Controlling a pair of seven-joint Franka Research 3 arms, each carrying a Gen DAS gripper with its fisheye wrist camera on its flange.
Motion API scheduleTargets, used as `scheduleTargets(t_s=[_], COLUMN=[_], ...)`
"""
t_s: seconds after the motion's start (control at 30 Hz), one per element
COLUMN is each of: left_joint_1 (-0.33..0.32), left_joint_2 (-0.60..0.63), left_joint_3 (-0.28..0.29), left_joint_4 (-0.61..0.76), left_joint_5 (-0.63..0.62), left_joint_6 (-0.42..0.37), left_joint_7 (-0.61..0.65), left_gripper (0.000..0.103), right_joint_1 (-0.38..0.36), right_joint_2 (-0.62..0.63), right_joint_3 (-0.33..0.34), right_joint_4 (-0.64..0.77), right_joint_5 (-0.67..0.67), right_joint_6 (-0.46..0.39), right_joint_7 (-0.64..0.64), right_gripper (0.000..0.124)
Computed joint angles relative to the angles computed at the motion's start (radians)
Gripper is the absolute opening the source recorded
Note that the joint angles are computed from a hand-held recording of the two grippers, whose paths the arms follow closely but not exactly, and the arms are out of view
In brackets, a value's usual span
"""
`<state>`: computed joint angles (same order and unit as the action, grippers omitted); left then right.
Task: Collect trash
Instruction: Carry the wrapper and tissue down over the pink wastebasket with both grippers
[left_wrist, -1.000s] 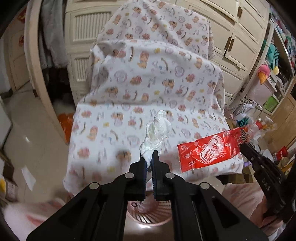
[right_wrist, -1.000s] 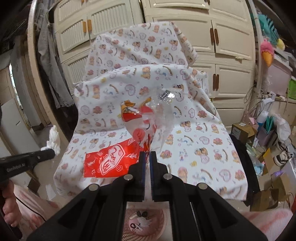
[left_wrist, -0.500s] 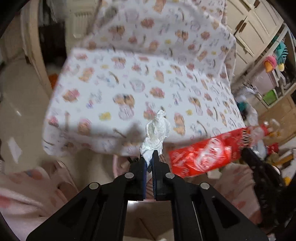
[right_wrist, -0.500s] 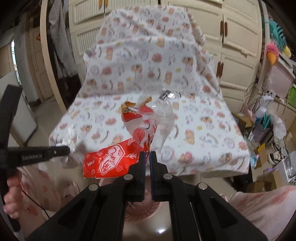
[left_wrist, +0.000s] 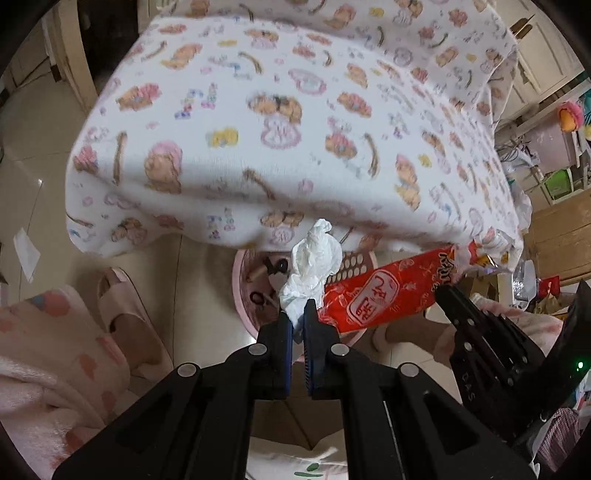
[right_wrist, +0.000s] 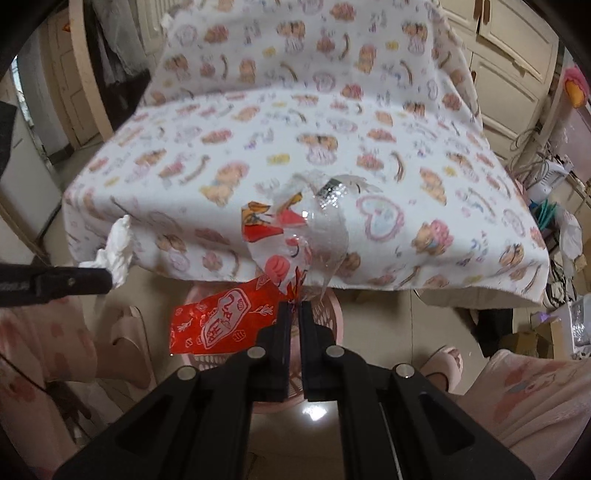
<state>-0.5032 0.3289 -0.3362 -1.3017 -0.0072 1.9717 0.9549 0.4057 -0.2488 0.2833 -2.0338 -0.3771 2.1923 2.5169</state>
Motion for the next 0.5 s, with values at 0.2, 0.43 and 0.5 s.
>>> scheduleTargets(t_s=[0.2,0.43,0.5], left_joint_1=[-0.009,-0.036,-0.042], left_joint_2=[0.055,0.147,0.162], left_joint_3=[-0.012,-0.011,-0.007], left_joint_4=[0.048,0.11,0.122], left_joint_5=[-0.024,-0.044,-0.038], left_joint_6=[-0.074,-0.147,-0.148], left_joint_7=[0.038,0.017,0.012], left_gripper=[0.004,0.005,0.005], right_joint_1=[0.008,0.022,0.023], right_joint_2=[0.034,0.072,0.08], right_joint_3=[-0.013,-0.057,-0.07], right_joint_4=[0.001,-0.026,-0.04], right_joint_5=[0.039,0.165,0.22], right_joint_6=[-0.016,0.01,0.025], right_joint_7=[-0.016,-0.057,-0.073], right_gripper=[0.004,0.004,0.005])
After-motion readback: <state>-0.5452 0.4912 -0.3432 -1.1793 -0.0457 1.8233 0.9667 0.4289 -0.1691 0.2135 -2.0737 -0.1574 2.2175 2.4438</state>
